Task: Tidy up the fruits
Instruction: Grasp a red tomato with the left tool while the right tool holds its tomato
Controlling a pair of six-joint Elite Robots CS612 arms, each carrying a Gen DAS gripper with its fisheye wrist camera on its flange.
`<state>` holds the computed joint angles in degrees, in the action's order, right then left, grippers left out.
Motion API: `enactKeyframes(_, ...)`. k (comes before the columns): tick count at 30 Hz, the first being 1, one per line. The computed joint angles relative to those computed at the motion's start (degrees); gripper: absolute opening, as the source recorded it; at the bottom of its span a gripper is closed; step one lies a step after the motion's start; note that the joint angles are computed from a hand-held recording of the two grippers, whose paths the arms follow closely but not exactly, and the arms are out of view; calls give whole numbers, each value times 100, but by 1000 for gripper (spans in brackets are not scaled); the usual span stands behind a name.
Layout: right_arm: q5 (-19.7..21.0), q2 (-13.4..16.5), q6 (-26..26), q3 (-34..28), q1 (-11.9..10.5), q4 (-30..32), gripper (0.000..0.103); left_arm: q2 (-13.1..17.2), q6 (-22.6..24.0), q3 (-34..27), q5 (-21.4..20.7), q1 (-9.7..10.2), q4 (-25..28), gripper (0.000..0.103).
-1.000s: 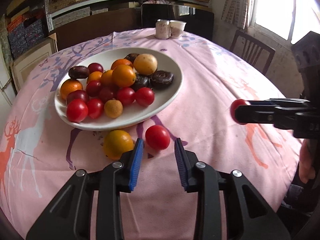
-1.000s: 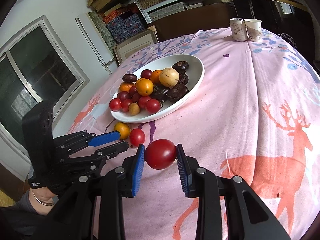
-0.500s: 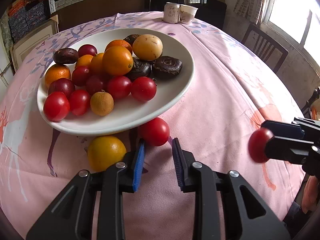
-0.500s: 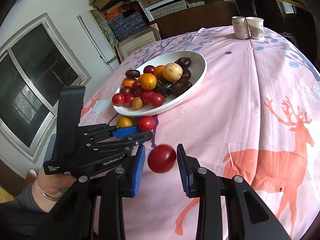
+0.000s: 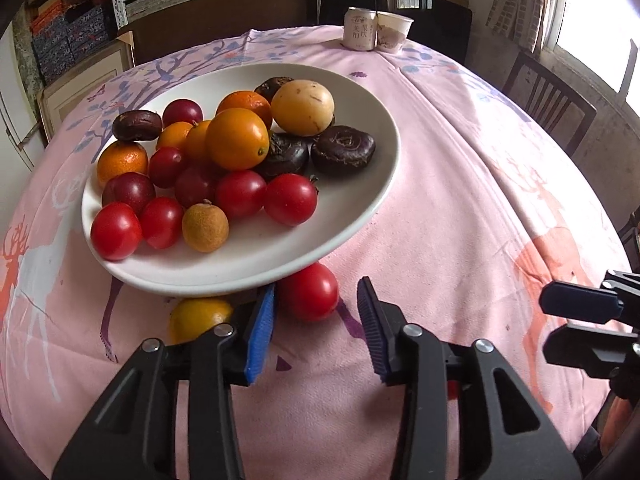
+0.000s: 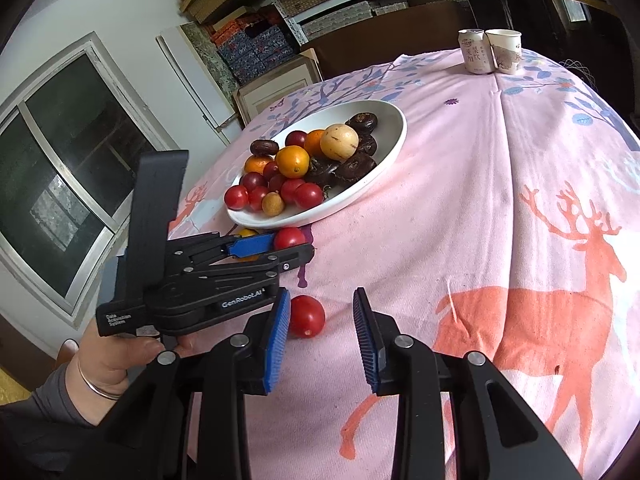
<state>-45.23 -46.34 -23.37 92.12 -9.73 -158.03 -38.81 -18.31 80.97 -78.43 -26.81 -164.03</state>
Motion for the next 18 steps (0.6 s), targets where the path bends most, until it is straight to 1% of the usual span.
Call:
enactKeyframes(3,51,-9,16,42,-32,-28,33,55,41,-39,112,-19,-52,40)
enactKeyframes(4,48,-15,1,46,-37,-9,33,56,95,-19,142,-27,-103,38)
enactKeyframes(5,24,-22,-27,52,-36,12,33,44,96,12,144,-18,-146,30)
enactKeyframes(7,-68,-32,-116,47,-18,76,33,0,66,101,25,15,-258,29)
enactKeyframes(9,-177,-32,-253,25,18,181,33,-77,96,269,45,7,-495,29)
enactKeyframes(13,-514,-6,-632,-103,181,584,34,-242,125,599,-67,-2,-897,29)
enactKeyframes(15,-622,1,-754,-128,264,600,34,-335,133,771,-144,-10,-1073,29)
enactKeyframes(18,-905,23,-805,-175,388,529,34,-482,152,1024,-271,-28,-1284,29)
